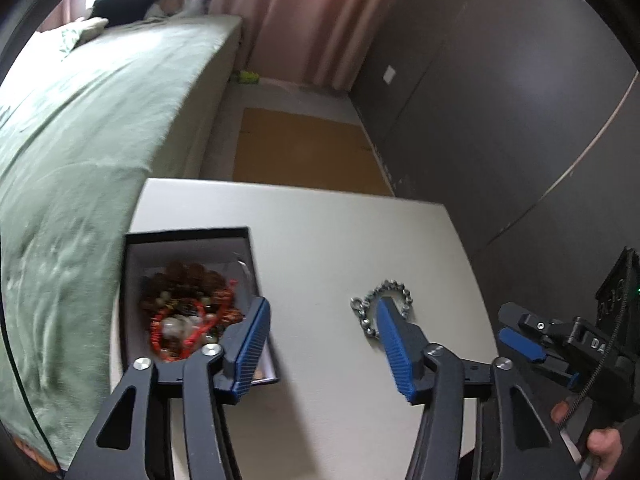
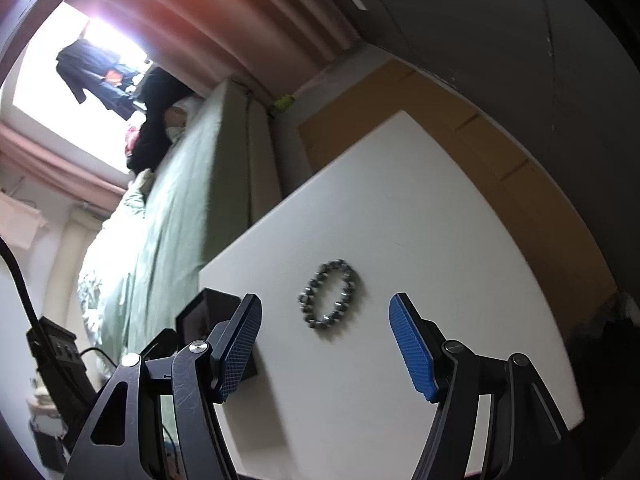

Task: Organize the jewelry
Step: 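Move the left gripper to the grey-green bead bracelet and grasp it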

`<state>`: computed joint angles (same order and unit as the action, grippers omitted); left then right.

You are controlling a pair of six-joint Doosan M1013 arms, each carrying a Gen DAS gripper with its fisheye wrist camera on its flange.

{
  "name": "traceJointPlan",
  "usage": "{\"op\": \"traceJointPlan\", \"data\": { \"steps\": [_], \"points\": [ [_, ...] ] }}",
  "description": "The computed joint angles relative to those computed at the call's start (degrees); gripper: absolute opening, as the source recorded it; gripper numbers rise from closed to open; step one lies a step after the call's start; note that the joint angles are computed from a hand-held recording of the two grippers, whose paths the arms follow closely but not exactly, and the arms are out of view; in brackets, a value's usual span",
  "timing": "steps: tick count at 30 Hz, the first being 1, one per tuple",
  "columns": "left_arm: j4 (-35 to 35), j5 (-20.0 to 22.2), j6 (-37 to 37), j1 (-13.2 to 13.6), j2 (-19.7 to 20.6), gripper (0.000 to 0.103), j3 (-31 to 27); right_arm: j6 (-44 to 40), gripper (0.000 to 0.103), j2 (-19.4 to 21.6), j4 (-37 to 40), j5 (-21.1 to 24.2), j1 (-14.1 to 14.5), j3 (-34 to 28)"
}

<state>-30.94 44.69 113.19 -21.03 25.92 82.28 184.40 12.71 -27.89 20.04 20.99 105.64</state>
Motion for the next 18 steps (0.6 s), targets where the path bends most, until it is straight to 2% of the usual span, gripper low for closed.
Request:
{"op": "traceJointPlan", "data": {
  "steps": [1, 4, 7, 10, 13, 15, 18],
  "points": [
    [1.02, 0.85, -0.66, -0.46, 0.43, 0.048, -0.56, -0.94, 0.067, -0.08, 1.44, 0.06, -0.18, 0.23],
    [3.29, 3.05, -1.29, -1.77, 1.59, 0.046, -1.9, -2.89, 0.067, -0.49, 4.44, 0.63, -0.53, 0.86],
    [6.18, 4.82, -2.83, -3.14, 2.57, 0.039, -3.05, -1.26, 0.067, -1.28, 4.51, 0.67, -0.97, 2.07],
    [8.5, 6.55, -4.4, -4.39, 3.54, 0.039, -4.09, 0.44, 0.067, -1.95, 4.32, 0.49, -1.45, 3.08],
    [10.84, 8.88, -7.18, -5.3, 5.12, 0.039, -5.62, -1.37, 0.067, -2.13, 6.91, 1.02, -2.0, 3.44],
    [13.28, 8.92, -9.03, -5.98, 5.69, 0.038, -5.98, -3.46, 0.067, -2.04, 9.59, 0.93, -2.46, 3.67],
    [16.15, 9.2, -10.92, -6.93, 6.62, 0.038, -6.44, -2.41, 0.067, -2.13, 9.67, 1.33, -2.67, 3.89]
  ]
}}
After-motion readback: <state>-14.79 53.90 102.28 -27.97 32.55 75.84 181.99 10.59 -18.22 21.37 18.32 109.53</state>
